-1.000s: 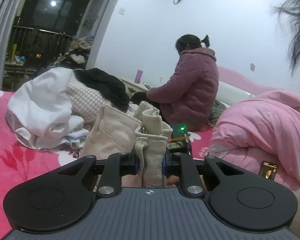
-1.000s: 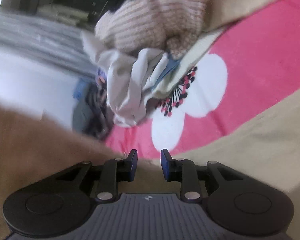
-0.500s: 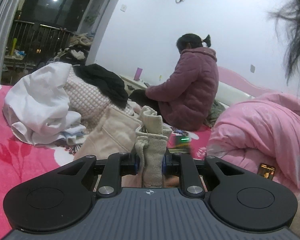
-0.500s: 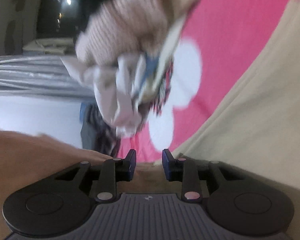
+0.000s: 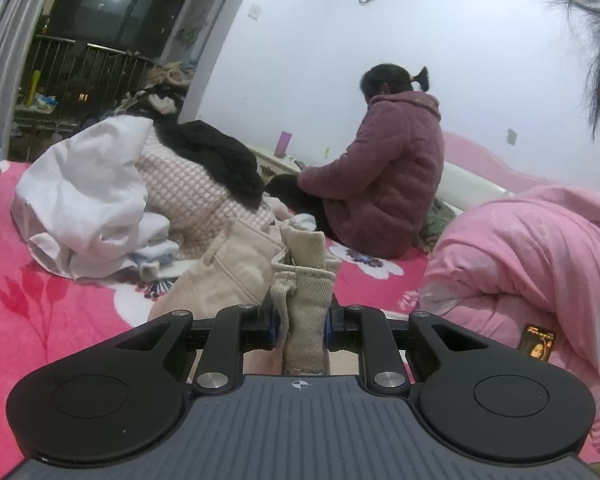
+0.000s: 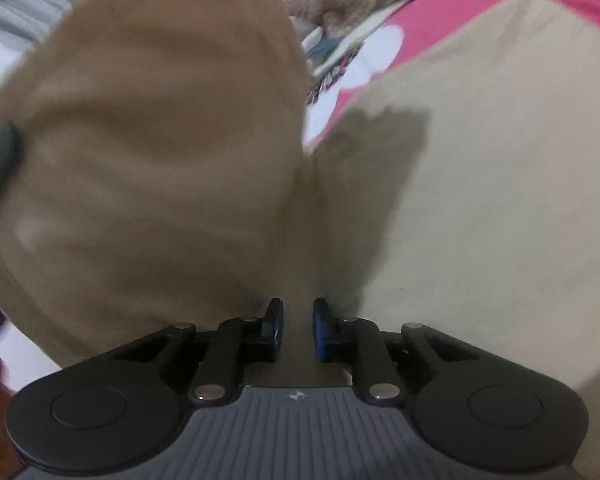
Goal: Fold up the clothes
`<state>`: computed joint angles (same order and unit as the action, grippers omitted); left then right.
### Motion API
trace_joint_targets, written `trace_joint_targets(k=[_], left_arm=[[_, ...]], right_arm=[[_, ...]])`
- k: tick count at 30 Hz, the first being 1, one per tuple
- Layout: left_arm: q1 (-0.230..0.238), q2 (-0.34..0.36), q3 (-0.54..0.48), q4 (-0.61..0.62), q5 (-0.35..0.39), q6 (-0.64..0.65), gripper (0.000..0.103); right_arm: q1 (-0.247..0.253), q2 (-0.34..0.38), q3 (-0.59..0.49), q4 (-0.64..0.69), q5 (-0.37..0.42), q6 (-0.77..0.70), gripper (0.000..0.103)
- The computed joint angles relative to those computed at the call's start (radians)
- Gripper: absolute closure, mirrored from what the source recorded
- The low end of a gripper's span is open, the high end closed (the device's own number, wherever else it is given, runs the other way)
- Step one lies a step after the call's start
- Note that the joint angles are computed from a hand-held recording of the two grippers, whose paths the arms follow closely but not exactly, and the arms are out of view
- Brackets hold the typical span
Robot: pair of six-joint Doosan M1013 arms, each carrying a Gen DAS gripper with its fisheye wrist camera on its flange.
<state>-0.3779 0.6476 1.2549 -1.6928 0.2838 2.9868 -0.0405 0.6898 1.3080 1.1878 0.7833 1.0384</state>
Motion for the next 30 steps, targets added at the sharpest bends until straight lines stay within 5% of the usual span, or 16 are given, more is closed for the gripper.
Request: trace_joint_targets(k=[3, 6, 12, 14, 20, 25, 28, 30], left_arm=[[-0.001, -0.005, 0.008, -0.036, -0.005, 0.041, 0.085], [-0.002, -0.001, 0.003, 0.038, 0.001, -0.029, 0.085], [-0.012, 0.003, 0.005, 0.037, 0.014, 0.023, 0.085], [-0.016, 0.010, -0.005, 0.077, 0.027, -0.010, 0.085], [-0.034, 0.045, -0.052, 0.223, 0.081, -0.074, 0.078], [-0.054, 0.107, -0.136, 0.372, 0.141, -0.144, 0.066], [-0.067, 0.144, -0.190, 0.570, 0.193, -0.290, 0.061], [-0.072, 0.157, -0.215, 0.694, 0.237, -0.394, 0.058]], right_arm=[[0.003, -0.049, 0.060, 0.054, -0.088, -0.120, 0.085], [0.017, -0.033, 0.056, -0.041, -0.027, -0.078, 0.085], [-0.039, -0.027, 0.053, 0.155, -0.074, -0.045, 0.085], [-0.059, 0.009, -0.007, 0.151, -0.030, 0.051, 0.085], [-0.077, 0.110, -0.176, 0.108, 0.095, 0.191, 0.085], [-0.117, 0.114, -0.178, 0.074, 0.119, 0.231, 0.085], [-0.140, 0.120, -0.170, 0.035, 0.129, 0.328, 0.088], [-0.160, 0.109, -0.125, 0.125, 0.124, 0.294, 0.088]])
